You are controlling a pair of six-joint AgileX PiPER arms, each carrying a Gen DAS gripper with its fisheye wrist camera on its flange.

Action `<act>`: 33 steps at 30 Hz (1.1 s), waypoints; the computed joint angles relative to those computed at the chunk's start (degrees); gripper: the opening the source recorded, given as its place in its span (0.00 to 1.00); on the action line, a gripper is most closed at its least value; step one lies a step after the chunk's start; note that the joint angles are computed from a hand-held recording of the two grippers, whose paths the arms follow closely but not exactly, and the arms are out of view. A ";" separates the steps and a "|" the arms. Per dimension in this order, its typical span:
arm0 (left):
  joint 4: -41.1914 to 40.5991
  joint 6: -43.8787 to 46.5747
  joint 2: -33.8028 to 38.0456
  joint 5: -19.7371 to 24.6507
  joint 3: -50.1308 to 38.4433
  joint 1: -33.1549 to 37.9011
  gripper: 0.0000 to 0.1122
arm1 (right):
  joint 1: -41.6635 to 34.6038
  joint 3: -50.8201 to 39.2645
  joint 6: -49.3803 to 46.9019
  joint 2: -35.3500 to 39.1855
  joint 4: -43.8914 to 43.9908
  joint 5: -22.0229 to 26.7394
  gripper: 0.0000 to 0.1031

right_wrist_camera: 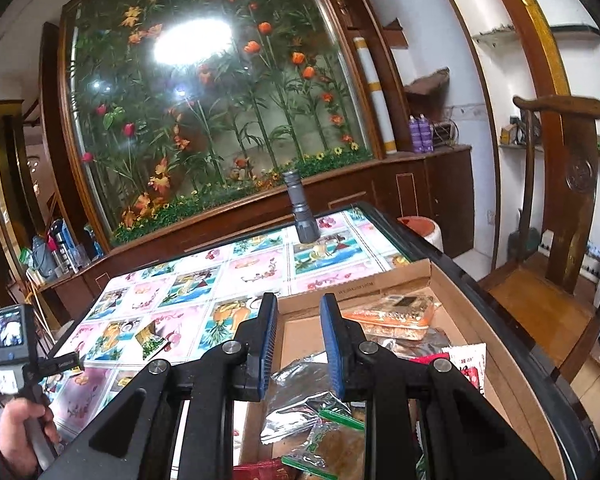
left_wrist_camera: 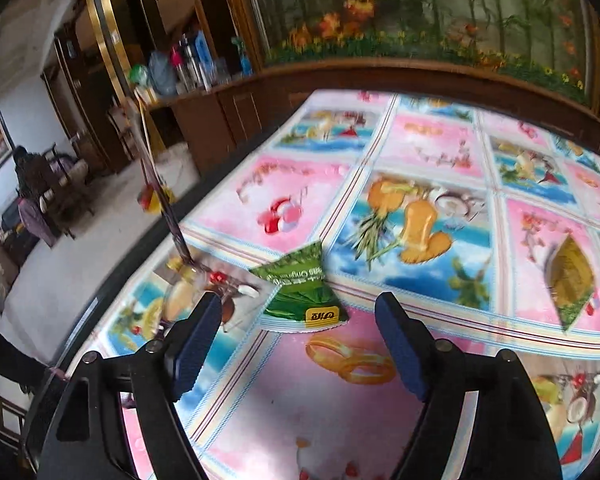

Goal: Organize snacks
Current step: 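Grasp the green pea bag with the left gripper, then grasp the yellow-green snack bag with the right gripper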

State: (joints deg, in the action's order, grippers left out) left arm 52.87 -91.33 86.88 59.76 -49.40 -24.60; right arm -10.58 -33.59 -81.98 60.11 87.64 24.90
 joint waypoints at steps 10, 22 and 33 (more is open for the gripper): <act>-2.73 4.82 0.31 -12.35 0.60 8.60 0.44 | 13.82 -8.44 21.64 4.83 -20.77 7.08 0.25; -3.20 8.70 -2.79 -18.12 3.61 1.16 0.43 | 34.89 -40.91 50.18 40.20 -43.44 6.87 0.28; -3.52 8.31 -2.62 -17.97 3.55 1.94 0.43 | 45.52 -56.32 76.60 52.89 -78.09 5.27 0.28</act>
